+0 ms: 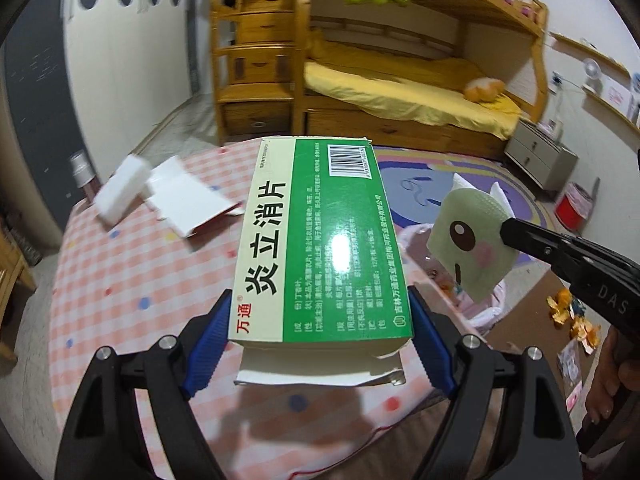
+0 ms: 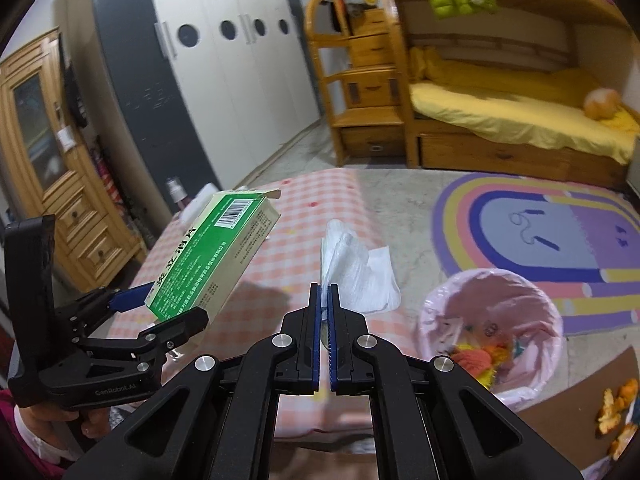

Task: Collect trash
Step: 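Carry box and tissue over the bin and open both tools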

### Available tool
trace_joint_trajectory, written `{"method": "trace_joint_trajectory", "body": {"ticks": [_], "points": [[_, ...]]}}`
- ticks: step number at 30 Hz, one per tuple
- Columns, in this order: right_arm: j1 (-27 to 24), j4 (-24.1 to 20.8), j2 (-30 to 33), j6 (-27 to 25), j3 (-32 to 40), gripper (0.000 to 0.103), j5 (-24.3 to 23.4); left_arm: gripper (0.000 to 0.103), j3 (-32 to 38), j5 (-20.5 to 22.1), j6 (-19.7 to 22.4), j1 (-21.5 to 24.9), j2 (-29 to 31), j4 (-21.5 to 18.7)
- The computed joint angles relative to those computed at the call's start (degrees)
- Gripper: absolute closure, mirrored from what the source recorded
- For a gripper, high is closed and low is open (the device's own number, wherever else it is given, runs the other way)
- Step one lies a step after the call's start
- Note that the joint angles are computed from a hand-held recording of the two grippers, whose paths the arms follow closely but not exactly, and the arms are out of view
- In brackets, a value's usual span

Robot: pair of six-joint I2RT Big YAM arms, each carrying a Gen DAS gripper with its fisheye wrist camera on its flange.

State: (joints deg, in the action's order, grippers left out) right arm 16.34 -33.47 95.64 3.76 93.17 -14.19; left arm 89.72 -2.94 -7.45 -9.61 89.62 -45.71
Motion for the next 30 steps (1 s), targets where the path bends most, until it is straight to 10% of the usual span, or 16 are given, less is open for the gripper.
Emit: {"method": "trace_joint_trajectory", "body": {"ticks": [23, 30], "points": [[-12.8, -1.2, 8.9, 6.0, 5.2, 0.100, 3.1, 0.021, 30.4, 8.7, 5.9, -8.4, 26.4, -9.0], [-13.6, -1.4, 11.0, 7.9, 7.0, 0.072, 2.6, 0.007, 29.3, 7.1, 4.7, -7.7, 25.6, -6.8]]}}
